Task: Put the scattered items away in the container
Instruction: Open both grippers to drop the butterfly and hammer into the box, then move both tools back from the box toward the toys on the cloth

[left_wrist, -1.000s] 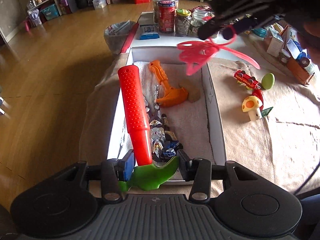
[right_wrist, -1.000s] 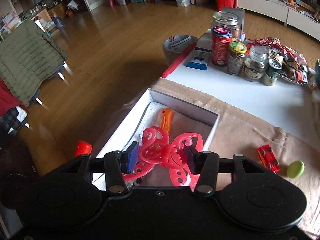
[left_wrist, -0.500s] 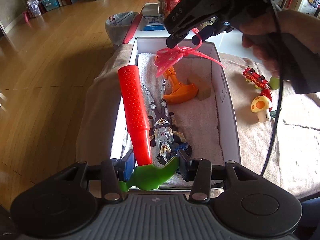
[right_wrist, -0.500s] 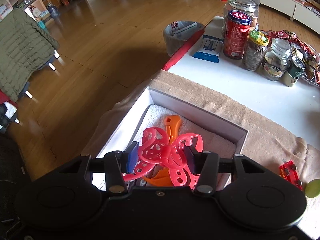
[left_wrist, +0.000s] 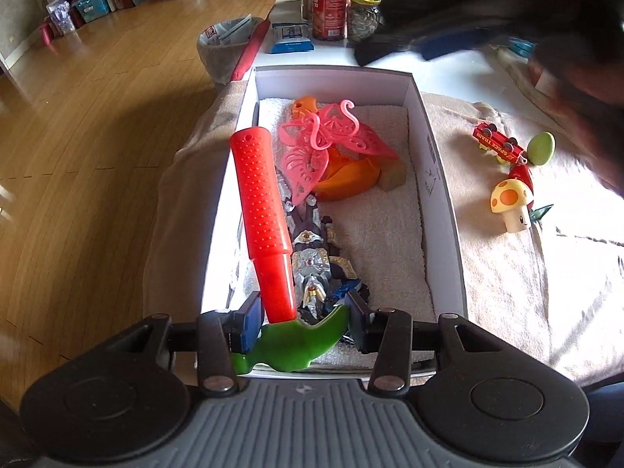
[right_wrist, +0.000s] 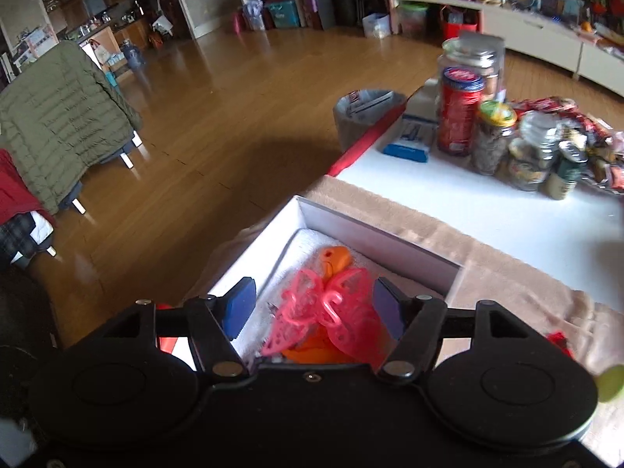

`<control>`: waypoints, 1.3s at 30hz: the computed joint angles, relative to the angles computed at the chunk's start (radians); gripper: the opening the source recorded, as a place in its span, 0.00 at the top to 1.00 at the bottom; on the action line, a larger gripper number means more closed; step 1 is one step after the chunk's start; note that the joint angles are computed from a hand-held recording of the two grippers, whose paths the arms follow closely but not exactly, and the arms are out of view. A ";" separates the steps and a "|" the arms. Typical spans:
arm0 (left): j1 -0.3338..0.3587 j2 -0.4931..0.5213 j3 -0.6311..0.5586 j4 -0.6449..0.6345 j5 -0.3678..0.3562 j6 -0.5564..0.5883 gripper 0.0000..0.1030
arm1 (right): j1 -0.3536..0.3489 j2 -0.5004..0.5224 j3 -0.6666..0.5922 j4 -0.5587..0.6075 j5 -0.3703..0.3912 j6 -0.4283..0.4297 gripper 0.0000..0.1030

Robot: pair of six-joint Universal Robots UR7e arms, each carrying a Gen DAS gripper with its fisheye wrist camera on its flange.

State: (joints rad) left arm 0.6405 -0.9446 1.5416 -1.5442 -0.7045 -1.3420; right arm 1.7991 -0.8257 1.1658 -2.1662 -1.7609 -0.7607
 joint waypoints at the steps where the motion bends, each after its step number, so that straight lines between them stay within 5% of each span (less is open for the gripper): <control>1: 0.002 0.008 -0.011 0.007 -0.001 0.002 0.55 | -0.009 -0.025 0.016 0.002 0.007 -0.012 0.36; 11: 0.031 0.091 -0.123 0.087 -0.021 0.003 0.55 | -0.162 -0.248 0.242 -0.089 -0.037 -0.063 0.33; 16: 0.049 0.146 -0.203 0.151 -0.025 0.003 0.55 | -0.238 -0.269 0.251 -0.049 -0.072 0.014 0.33; 28: 0.097 0.214 -0.302 0.155 -0.058 0.007 0.55 | -0.254 -0.257 0.186 0.042 -0.032 0.044 0.33; 32: 0.097 0.225 -0.322 0.208 -0.043 -0.035 0.41 | -0.265 -0.263 0.183 0.061 -0.020 0.061 0.32; 39: 0.084 0.226 -0.332 0.244 -0.037 -0.050 0.37 | -0.273 -0.260 0.174 0.070 -0.013 0.080 0.32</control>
